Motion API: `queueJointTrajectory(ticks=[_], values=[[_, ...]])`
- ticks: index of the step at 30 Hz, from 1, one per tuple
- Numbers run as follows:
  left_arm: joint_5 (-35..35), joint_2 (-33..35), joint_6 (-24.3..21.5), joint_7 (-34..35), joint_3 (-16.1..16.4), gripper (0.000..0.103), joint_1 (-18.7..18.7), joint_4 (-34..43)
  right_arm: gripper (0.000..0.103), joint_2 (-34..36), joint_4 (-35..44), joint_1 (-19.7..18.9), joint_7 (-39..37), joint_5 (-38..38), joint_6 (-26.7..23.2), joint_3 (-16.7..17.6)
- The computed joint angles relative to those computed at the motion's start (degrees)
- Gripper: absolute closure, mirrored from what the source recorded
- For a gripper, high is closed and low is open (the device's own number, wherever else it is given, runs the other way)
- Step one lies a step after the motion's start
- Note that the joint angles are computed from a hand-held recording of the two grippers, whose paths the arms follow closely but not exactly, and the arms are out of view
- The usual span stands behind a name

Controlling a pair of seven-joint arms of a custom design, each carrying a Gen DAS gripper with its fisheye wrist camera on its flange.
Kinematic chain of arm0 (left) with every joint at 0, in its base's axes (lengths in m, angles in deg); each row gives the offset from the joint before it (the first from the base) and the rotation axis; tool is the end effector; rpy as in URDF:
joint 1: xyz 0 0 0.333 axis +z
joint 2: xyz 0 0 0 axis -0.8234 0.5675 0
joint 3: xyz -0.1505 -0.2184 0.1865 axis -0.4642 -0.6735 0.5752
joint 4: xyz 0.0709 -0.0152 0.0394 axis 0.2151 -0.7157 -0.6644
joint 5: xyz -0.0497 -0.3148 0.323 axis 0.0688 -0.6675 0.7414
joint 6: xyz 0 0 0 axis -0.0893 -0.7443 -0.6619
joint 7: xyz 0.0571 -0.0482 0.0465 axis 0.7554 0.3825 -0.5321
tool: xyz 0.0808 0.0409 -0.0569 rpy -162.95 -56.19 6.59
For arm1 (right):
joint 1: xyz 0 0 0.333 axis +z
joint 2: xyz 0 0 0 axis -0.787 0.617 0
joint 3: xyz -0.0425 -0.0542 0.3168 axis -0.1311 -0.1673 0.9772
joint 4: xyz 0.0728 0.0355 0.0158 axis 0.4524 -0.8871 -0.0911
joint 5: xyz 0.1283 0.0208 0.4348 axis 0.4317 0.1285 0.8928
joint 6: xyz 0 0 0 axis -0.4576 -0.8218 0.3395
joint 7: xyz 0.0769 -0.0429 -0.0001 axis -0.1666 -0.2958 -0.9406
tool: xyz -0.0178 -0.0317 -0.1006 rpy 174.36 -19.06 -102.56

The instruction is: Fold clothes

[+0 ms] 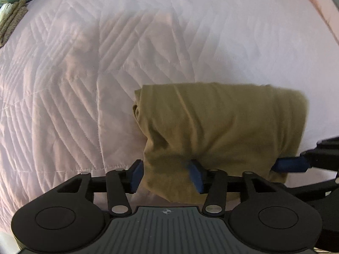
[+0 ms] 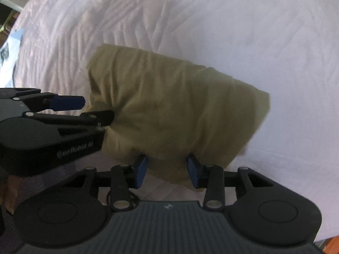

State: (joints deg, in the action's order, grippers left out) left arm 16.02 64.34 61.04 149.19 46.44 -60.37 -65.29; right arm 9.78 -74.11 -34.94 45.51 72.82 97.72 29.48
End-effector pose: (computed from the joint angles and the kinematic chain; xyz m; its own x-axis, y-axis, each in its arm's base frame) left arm 0.6693 -0.1491 0.4924 -0.5149 -0.8573 0.0055 -0.8498 0.5096 -0.1346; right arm 0.5721 0.2337 0.4985 -0.2282 -0.9469 -0.2266 -0.9723 0.2339 0.0015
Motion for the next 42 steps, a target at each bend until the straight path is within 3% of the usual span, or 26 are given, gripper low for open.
queueJointTrajectory(ticks=[3, 9, 13, 16, 21, 25, 31, 36, 42], values=[[0.01, 1.08, -0.33, 0.26, 0.16, 0.037, 0.13, 0.7, 0.061, 0.98, -0.2, -0.16, -0.94, 0.9, 0.34, -0.1], [-6.82, 0.58, -3.01, -4.77, 1.22, 0.038, 2.59, 3.06, 0.059, -4.1, -3.44, -1.69, -0.58, 6.3, 2.16, -1.55], [-6.82, -2.99, -1.3, -11.38, 2.26, 0.038, 4.01, 0.67, 0.048, -12.23, -9.34, -3.24, 5.27, 2.95, 7.98, -2.31], [-4.15, -4.8, 0.01, -13.52, 2.03, 0.038, 4.01, -1.41, 0.039, -13.04, -11.11, -3.67, 7.53, 1.06, 10.35, -3.26], [-0.85, -7.43, 3.67, -9.93, 1.12, 0.038, 3.41, -6.44, 0.039, -9.39, -10.01, -3.81, 6.61, -0.28, 10.7, -3.79], [3.17, -8.01, 4.19, -11.87, 1.05, 0.038, 3.06, -9.05, 0.039, -6.41, -7.94, -3.66, 3.98, -0.15, 9.38, -3.63], [-6.41, -8.89, 6.03, -6.41, 1.73, 0.039, 4.42, -10.94, 0.038, -5.8, -7.73, -4.03, 1.77, 0.53, 9.4, -3.52], [-9.39, -8.75, 4.14, -6.13, 1.96, 0.039, 4.97, -10.87, 0.038, -6.58, -8.92, -4.13, 1.59, 0.23, 11.42, -3.38], [-14.69, -11.63, 7.68, -2.51, 2.25, 0.039, 5.58, -14.85, 0.036, -6.78, -8.89, -4.22, 4.11, -5.87, 12.99, -2.35]])
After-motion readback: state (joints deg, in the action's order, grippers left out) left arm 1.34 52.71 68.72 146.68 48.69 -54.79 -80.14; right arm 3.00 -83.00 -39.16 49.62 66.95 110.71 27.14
